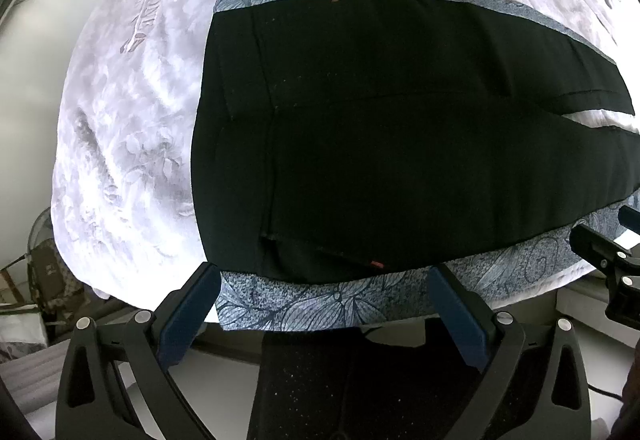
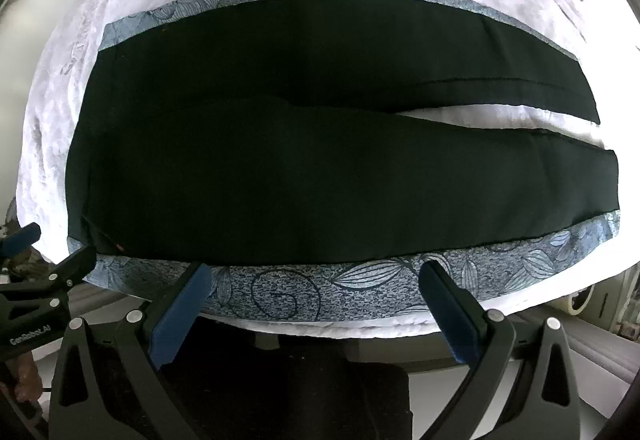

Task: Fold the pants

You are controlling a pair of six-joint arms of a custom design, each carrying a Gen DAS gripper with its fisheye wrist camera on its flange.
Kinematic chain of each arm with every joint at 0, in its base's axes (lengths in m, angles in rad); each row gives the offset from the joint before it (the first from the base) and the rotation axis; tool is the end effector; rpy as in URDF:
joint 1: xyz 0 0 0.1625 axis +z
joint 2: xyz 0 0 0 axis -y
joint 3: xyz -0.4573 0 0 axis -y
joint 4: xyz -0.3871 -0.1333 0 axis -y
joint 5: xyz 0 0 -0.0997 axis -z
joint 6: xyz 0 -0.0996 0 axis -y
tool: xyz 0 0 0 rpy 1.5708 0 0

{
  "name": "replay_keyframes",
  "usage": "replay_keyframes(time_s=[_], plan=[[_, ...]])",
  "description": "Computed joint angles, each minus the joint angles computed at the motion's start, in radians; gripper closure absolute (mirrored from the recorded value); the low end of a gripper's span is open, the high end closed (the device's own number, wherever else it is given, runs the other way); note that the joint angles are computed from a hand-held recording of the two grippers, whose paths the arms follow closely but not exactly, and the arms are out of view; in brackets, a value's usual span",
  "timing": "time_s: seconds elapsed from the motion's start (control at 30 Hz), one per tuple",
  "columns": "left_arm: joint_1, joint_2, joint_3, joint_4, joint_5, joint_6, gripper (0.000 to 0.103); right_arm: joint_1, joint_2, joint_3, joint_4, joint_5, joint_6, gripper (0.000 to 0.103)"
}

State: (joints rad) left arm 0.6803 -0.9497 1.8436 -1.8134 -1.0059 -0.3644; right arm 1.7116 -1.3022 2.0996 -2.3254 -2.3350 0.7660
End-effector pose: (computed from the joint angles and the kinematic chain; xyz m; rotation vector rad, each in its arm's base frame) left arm -0.3000 -0.4828 0.1053 0.8186 2.1699 0.2377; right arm 0.1323 -0.4744 0.2503 -0.7215 -2.2997 0.3779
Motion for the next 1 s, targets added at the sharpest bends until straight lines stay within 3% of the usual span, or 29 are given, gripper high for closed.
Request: replay_keyframes(time_s=[1.0], plan=[[-0.006,-0.005,0.007,0.006,0.01,-0.004,0.0,0.012,-0.005,-0.006,0.029,-0.01,0.026,0.0]])
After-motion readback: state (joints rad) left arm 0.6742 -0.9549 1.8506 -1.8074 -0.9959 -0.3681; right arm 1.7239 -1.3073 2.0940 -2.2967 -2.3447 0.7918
